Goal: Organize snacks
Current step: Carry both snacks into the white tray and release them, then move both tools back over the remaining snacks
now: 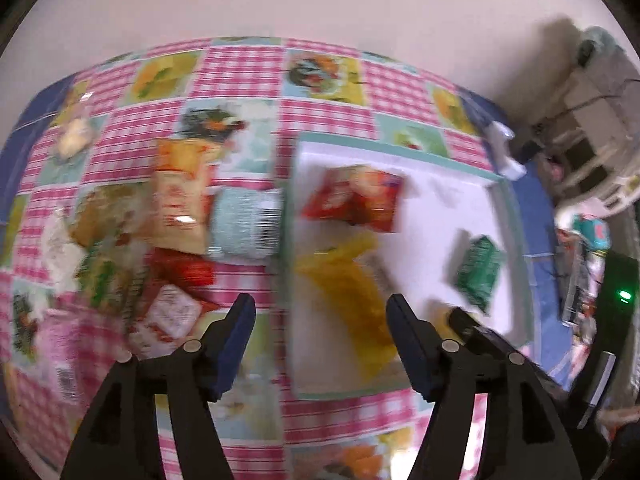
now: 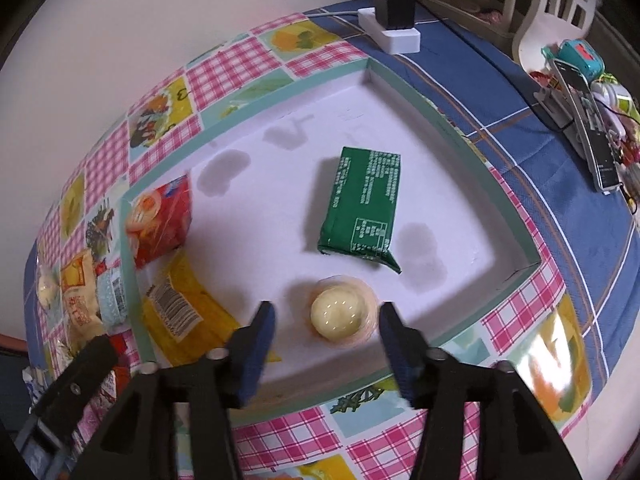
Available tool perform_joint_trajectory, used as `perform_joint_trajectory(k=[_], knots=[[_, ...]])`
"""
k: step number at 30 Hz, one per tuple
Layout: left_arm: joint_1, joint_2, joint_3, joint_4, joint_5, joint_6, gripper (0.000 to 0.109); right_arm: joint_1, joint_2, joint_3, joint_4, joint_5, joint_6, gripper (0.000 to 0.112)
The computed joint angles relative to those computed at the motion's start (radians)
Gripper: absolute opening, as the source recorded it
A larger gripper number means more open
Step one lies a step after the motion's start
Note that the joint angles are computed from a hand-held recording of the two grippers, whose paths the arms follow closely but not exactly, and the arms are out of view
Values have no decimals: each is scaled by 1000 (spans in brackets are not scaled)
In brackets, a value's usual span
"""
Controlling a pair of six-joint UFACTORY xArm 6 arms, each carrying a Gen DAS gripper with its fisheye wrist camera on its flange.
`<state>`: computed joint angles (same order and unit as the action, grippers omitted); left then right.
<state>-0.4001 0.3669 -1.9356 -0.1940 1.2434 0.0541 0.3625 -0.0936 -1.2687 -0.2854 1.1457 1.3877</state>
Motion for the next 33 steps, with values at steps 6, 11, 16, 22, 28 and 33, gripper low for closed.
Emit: perform_joint_trajectory(k=[6,11,16,22,28,33], knots=[[37,56,-63,165,37,-127,81,20,59,-69,-10,48,-47,75],[91,81,-96,192,46,-184,88,48,82,-113,-56,72,-50,88],[151,82,-93,209,62,-219,88,71,103,-154,-97,79,-46,89],[217,63,-82,223,44,-242,88,119,142,-227,-170,45,-44,89],[283,49,-69,208,24,-293,99,164,232,-339,-177,-15,-106,93],[318,47,-57,195,28,-315,99,196,353,-465,-105,-25,-206,103]])
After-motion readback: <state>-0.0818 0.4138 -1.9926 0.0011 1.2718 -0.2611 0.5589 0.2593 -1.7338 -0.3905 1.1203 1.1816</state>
